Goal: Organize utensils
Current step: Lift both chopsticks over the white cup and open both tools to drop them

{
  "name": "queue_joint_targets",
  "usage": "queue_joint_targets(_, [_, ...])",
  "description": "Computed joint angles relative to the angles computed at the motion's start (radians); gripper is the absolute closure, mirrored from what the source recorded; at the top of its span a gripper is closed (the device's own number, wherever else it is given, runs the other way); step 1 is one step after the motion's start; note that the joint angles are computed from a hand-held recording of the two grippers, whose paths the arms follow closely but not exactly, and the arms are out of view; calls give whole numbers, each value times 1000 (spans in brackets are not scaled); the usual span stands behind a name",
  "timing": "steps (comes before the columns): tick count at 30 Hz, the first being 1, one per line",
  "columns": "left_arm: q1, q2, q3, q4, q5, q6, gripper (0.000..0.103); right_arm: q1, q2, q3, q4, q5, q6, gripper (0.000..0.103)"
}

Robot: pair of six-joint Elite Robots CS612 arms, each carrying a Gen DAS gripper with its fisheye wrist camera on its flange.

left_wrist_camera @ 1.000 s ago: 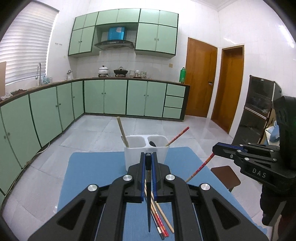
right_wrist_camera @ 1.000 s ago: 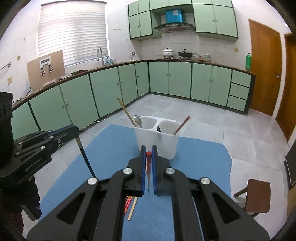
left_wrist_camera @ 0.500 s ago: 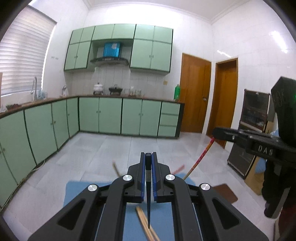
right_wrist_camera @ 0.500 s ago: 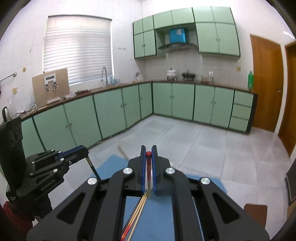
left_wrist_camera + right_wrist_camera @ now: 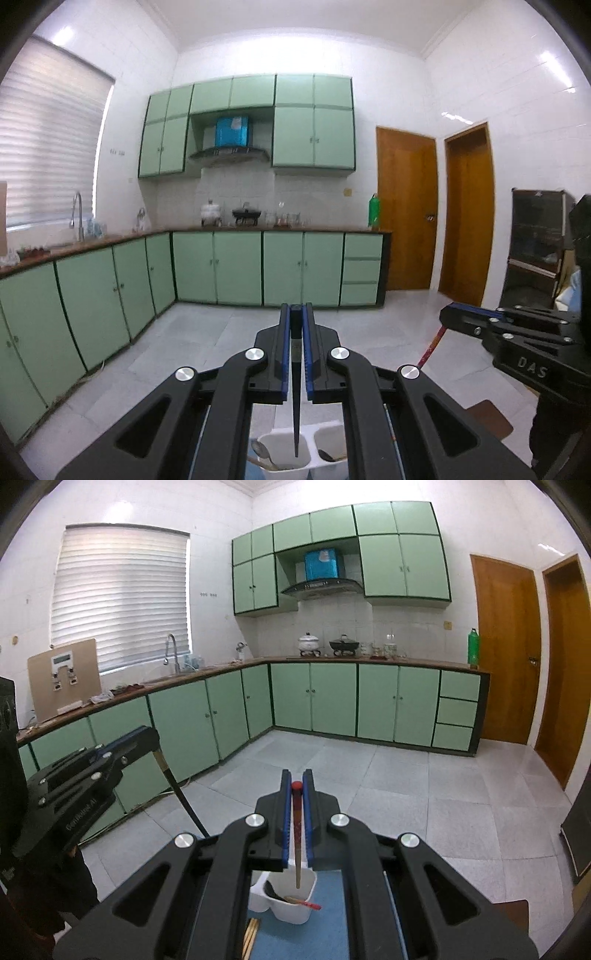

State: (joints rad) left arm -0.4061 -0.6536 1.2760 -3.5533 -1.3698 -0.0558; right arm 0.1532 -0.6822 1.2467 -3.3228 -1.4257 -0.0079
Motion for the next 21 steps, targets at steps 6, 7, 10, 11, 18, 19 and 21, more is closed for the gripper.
queue_joint_targets(6, [8,47,-47,121,-11,-53,97,10,43,-41,71,-1,-3,97])
queue_joint_targets(7, [10,50,-49,142,-17,-62,97,10,47,-48,103,3,-7,97])
queue_joint_targets(10, [15,48,-38,175,-39,-98,93,12,45,-38,125,2,-3,87])
queue_joint_targets(11, [16,44,-27,171,-42,-101,91,14,43,-33,115,-3,2,81])
queue_joint_targets(18, [14,-9,65,97,-47,-76,61,6,2,60,22,-21,39,61])
queue_joint_targets(19, [11,-22,93,75,-46,-72,57,5,-8,85,-1,-26,43,59])
queue_joint_targets(21, [6,-39,132,45,-39,-67,53,1,-21,122,-37,-29,48,53])
